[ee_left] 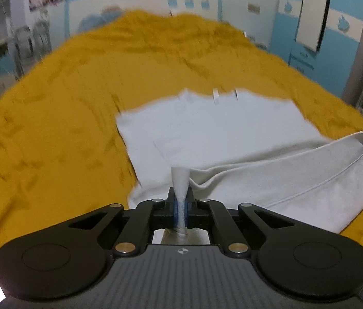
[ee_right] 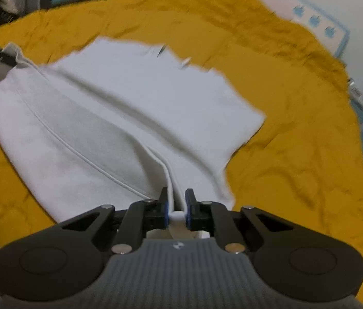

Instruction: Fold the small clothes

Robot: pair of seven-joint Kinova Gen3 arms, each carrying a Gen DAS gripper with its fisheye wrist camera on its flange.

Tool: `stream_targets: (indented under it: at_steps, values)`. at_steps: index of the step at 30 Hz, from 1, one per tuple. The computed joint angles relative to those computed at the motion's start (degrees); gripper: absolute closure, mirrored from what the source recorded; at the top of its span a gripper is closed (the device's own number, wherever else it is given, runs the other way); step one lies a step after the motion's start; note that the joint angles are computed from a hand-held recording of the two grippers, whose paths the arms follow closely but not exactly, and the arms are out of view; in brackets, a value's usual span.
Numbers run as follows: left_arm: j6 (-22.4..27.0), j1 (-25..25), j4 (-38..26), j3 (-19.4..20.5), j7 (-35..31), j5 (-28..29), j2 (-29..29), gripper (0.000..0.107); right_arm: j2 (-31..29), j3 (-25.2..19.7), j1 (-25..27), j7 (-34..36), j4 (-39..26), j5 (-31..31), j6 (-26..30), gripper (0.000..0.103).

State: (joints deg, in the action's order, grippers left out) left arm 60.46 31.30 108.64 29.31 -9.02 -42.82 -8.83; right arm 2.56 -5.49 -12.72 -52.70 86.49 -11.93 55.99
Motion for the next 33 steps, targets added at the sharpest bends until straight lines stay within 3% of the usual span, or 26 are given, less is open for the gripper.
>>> stream_targets:
  at_steps: [6, 12, 16, 25, 33]
  values:
    - [1.37, -2.77, -3.34, -0.73, 0.10, -9.48, 0.93, 0.103, 0.55, -0.61, -1.50, -5.11, -4.34, 2.12, -7.46, 0.099]
    - [-0.90, -3.88, -7.75, -6.25, 0.44, -18.38, 6.65, 0.103, 8.04, -0.48, -5.10, -14.43, -13.31, 9.66, -13.09, 0.099]
    - [-3.56, -3.44, -10.35, -10.91, -0.55, -22.43, 11.49, 0.103, 14.55, 0.40, -6.91, -19.29, -20.92, 12.70, -13.16, 0.099]
    - [-11.84, -4.09, -13.96, -20.19, -5.87, -17.03, 21.45, 0.103, 32.27, 1.76, -7.76, -25.03, -38.50, 13.60, -7.81, 0.099]
    - [-18.02, -4.76, -14.21, -25.79, -10.15, -9.20, 26.70, 0.103, 47.94, 4.25, -9.66, -27.73, -56.38, 14.33, 1.77, 0.098]
